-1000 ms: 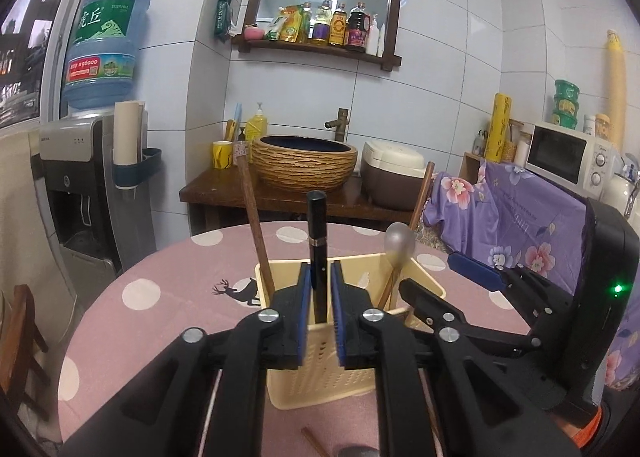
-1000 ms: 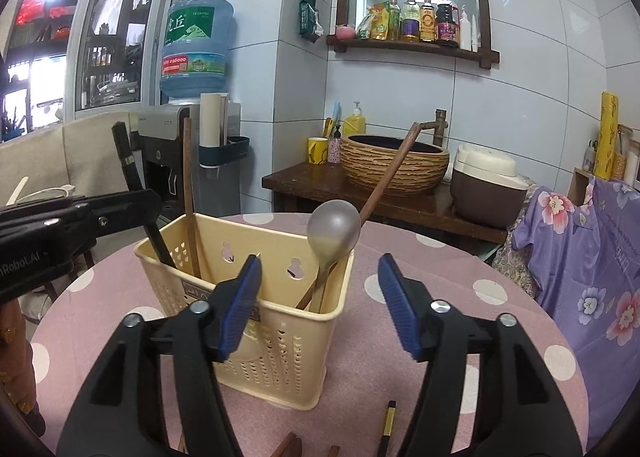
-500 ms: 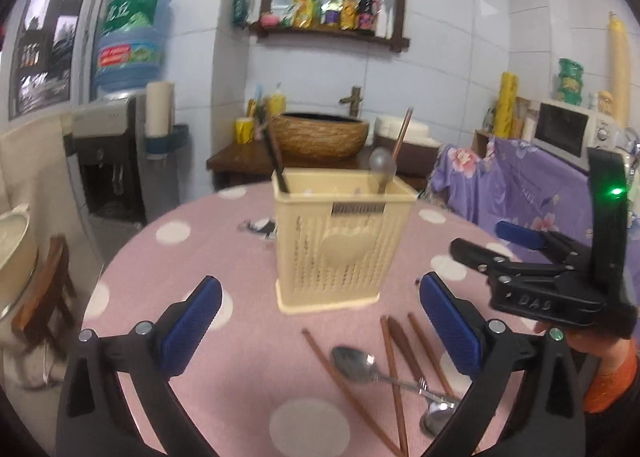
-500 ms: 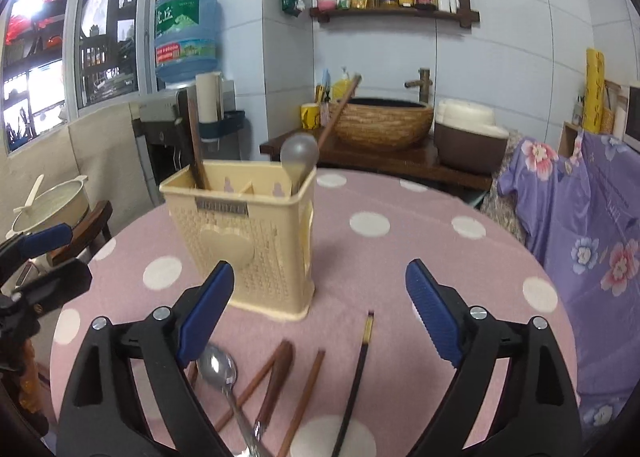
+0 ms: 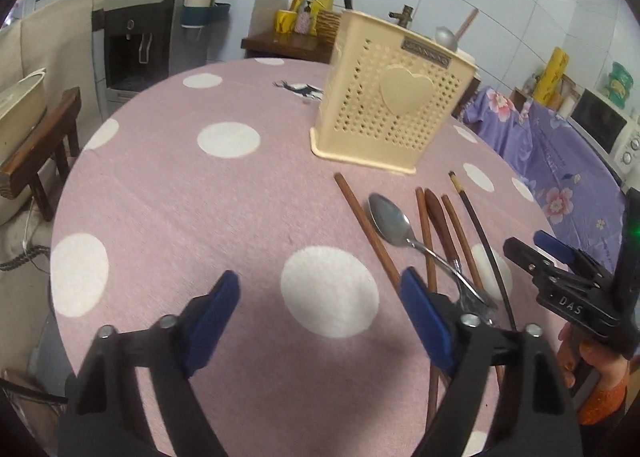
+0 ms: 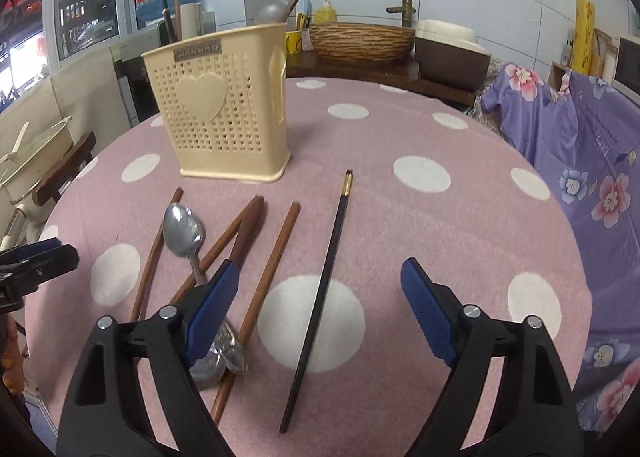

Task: Organize utensils
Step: 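Reach the right gripper to a steel spoon and close on it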

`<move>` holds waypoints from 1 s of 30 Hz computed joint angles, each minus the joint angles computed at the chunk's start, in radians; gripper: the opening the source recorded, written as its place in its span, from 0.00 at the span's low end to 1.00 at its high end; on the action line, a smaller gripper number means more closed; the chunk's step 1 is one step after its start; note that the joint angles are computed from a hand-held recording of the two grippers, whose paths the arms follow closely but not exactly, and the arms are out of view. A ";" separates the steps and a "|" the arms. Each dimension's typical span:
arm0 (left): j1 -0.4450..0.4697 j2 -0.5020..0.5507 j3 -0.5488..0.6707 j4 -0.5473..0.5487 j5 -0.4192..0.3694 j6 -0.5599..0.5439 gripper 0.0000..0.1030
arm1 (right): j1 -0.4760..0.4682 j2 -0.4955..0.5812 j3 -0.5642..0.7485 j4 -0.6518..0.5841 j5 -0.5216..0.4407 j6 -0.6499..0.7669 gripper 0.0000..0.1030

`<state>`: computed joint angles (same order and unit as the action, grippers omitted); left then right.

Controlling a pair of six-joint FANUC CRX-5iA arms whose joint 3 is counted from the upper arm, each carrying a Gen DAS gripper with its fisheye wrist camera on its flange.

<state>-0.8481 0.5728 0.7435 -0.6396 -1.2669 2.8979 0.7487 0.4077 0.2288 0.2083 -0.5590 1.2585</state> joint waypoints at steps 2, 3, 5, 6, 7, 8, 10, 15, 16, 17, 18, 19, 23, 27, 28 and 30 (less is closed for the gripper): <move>0.005 0.014 0.009 0.035 0.022 -0.026 0.61 | 0.003 -0.003 -0.005 -0.004 -0.001 0.011 0.75; 0.007 0.021 0.016 0.045 0.026 -0.040 0.57 | 0.003 -0.004 -0.007 -0.001 0.000 0.008 0.75; 0.013 0.042 0.036 0.074 0.039 -0.077 0.51 | 0.003 -0.012 -0.021 0.011 0.006 -0.010 0.75; 0.018 0.050 0.042 0.091 0.050 -0.091 0.47 | 0.002 -0.014 -0.022 0.009 0.004 -0.012 0.75; 0.024 0.057 0.050 0.106 0.055 -0.102 0.46 | 0.001 -0.017 -0.025 0.006 0.005 -0.014 0.75; 0.029 0.070 0.068 0.121 0.051 -0.117 0.45 | 0.000 -0.020 -0.028 0.004 0.005 -0.014 0.75; 0.035 0.099 0.111 0.137 0.035 -0.148 0.44 | -0.002 -0.023 -0.029 0.003 0.003 -0.013 0.75; 0.046 0.201 0.274 0.173 -0.056 -0.231 0.43 | -0.005 -0.028 -0.031 -0.015 0.001 0.003 0.75; 0.045 0.227 0.317 0.171 -0.092 -0.243 0.40 | -0.005 -0.030 -0.031 -0.019 0.002 0.004 0.75; 0.039 0.250 0.359 0.153 -0.128 -0.250 0.37 | -0.006 -0.031 -0.031 -0.027 0.003 0.009 0.75; 0.036 0.268 0.393 0.145 -0.159 -0.256 0.34 | -0.007 -0.033 -0.031 -0.032 0.004 0.013 0.75; 0.034 0.284 0.422 0.138 -0.186 -0.261 0.29 | -0.008 -0.034 -0.032 -0.033 0.004 0.013 0.75; 0.034 0.285 0.433 0.128 -0.228 -0.262 0.14 | -0.007 -0.028 -0.021 -0.035 -0.007 0.019 0.75; 0.033 0.236 0.359 0.114 -0.237 -0.245 0.08 | 0.001 -0.015 0.013 -0.068 -0.028 0.075 0.75; 0.033 0.207 0.313 0.113 -0.216 -0.227 0.08 | 0.003 -0.011 0.029 -0.088 -0.039 0.101 0.75; 0.031 0.180 0.276 0.102 -0.216 -0.210 0.08 | 0.003 0.005 0.083 -0.164 -0.080 0.178 0.74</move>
<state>-0.8167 0.7528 1.0199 -0.5378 -1.4829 2.6883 0.7522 0.4132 0.3122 0.0448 -0.6389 1.4369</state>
